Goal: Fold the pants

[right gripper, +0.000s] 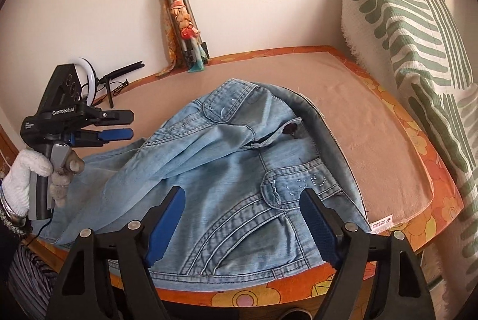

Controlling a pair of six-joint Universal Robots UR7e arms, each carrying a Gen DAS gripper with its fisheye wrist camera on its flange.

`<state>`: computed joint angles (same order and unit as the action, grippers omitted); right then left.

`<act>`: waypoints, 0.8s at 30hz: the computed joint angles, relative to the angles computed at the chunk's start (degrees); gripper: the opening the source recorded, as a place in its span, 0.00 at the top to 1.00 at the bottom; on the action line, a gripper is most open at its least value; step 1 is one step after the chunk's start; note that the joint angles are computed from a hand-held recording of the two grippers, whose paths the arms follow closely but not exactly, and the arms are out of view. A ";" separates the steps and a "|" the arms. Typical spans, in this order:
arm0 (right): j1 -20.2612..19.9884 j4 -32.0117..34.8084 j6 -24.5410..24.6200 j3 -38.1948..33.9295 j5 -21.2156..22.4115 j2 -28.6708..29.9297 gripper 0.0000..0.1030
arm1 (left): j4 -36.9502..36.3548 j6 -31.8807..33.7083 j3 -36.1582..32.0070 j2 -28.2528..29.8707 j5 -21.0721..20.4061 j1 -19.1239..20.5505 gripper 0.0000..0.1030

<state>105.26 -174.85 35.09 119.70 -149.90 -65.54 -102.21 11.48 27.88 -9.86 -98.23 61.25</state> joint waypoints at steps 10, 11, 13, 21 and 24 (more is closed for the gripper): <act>-5.61 -9.48 5.68 10.39 6.43 -6.31 0.37 | 3.25 -4.01 -11.74 8.20 -3.00 0.39 0.34; -6.15 -10.63 6.40 11.33 7.32 -6.88 0.38 | 3.96 -4.24 -13.11 9.07 -4.20 0.47 0.35; -6.87 -13.03 6.71 12.73 8.26 -7.70 0.39 | 3.33 -4.39 -13.45 9.75 -5.50 0.32 0.36; -7.49 -13.05 6.71 13.67 7.60 -8.35 0.46 | -1.88 0.69 -8.50 8.14 -9.40 -1.00 0.67; -7.94 -13.28 6.72 14.27 8.12 -8.77 0.51 | -5.10 3.95 -3.30 5.25 -9.95 -1.94 0.76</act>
<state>97.32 -188.13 41.81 133.97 -141.79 -74.31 -107.31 15.43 24.58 -4.61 -108.18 59.31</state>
